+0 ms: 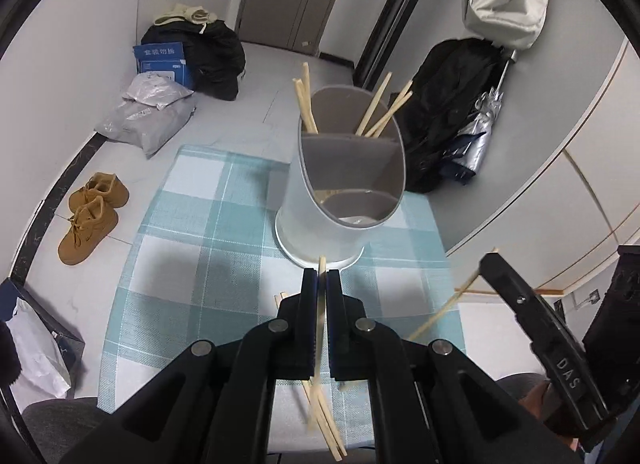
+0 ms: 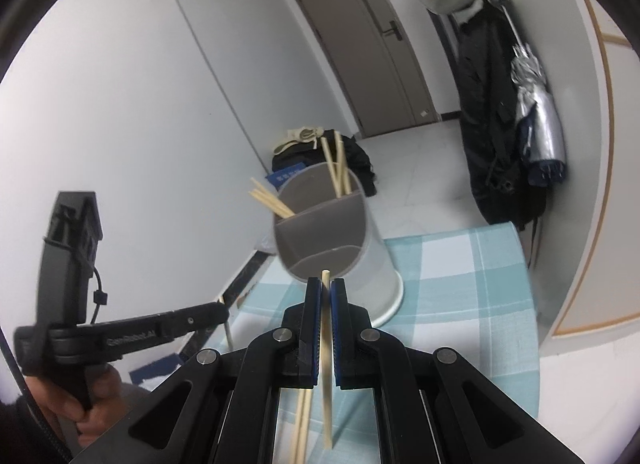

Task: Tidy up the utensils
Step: 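Carry both chopsticks over the white holder and lower them in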

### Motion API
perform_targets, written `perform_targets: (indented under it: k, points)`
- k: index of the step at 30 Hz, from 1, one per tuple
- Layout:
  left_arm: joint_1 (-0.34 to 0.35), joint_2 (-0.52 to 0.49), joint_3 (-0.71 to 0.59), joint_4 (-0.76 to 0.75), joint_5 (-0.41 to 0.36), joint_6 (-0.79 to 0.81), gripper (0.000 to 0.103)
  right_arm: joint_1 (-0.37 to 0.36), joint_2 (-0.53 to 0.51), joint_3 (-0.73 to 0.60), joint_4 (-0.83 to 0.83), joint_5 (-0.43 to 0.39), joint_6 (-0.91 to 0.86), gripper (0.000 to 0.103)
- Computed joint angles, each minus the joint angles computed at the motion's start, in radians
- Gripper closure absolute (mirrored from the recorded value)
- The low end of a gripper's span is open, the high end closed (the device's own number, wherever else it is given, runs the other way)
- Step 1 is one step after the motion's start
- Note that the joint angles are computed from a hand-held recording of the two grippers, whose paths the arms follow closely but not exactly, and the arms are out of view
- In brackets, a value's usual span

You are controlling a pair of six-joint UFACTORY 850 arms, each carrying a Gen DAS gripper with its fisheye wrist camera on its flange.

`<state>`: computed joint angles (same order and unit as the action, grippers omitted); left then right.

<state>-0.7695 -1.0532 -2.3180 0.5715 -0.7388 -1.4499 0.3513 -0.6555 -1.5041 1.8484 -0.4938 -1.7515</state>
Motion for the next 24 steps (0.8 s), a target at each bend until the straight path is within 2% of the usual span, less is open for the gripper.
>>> perform_targets:
  k: [5, 24]
  points:
    - [-0.008, 0.042, 0.064, 0.053, 0.037, -0.031, 0.103, 0.023, 0.008, -0.009, -0.024, 0.03, 0.003, 0.099]
    - [-0.003, 0.06, 0.053, 0.019, 0.021, 0.042, 0.103, 0.056, 0.009, -0.045, -0.045, 0.061, 0.018, 0.099]
